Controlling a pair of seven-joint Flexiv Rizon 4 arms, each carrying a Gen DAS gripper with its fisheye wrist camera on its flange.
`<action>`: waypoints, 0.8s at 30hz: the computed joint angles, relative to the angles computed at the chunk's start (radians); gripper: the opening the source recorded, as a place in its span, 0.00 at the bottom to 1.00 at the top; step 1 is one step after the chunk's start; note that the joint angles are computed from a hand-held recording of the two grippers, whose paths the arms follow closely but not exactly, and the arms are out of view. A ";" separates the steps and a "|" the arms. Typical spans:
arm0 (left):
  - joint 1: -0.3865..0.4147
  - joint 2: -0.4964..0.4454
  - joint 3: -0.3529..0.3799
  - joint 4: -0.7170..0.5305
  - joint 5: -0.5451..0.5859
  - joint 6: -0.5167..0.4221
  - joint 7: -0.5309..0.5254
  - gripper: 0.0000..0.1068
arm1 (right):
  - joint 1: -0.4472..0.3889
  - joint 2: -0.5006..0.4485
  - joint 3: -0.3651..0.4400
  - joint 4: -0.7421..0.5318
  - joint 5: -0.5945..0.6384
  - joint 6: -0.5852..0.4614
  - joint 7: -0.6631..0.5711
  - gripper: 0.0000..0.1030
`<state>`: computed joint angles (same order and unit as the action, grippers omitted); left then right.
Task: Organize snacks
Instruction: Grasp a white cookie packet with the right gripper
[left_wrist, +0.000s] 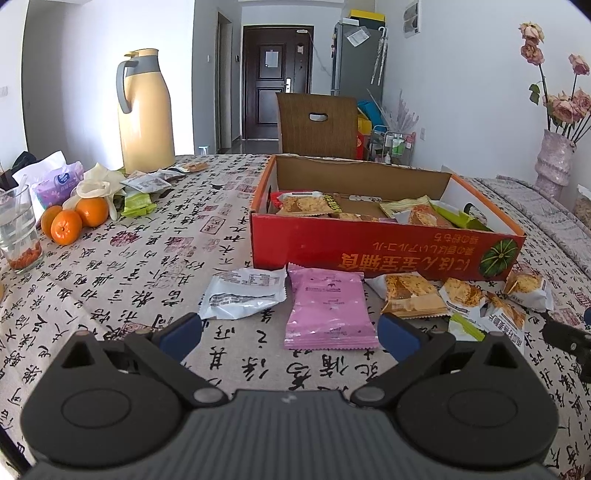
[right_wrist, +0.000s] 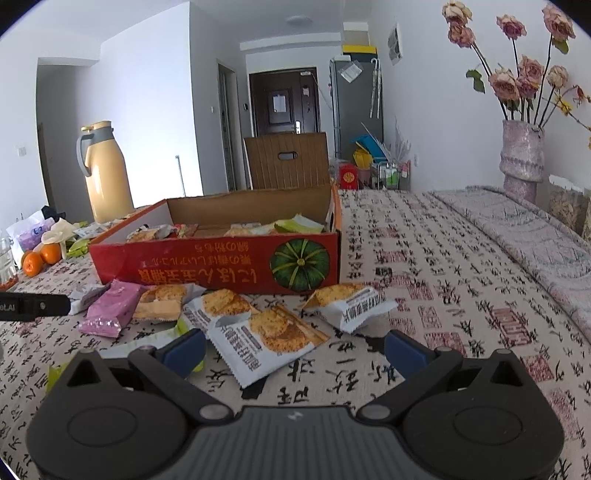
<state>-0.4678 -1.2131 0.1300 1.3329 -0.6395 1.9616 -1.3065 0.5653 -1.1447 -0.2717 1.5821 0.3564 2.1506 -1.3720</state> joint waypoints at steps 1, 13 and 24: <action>0.001 0.000 -0.001 -0.001 0.001 0.001 -0.001 0.96 | 0.002 0.001 -0.005 0.000 0.001 -0.002 -0.003 1.00; -0.018 -0.008 0.032 -0.014 -0.014 -0.024 -0.011 0.96 | 0.047 -0.048 -0.140 -0.071 0.004 -0.124 0.017 0.93; -0.047 -0.019 0.092 -0.027 -0.044 -0.054 -0.025 0.96 | -0.089 -0.070 -0.098 -0.231 -0.279 -0.370 0.091 0.38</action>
<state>-0.5149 -1.2324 0.2222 1.3058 -0.6836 1.9072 -1.3318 0.4765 -1.2151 -0.3701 1.3515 0.0775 1.7808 -1.2810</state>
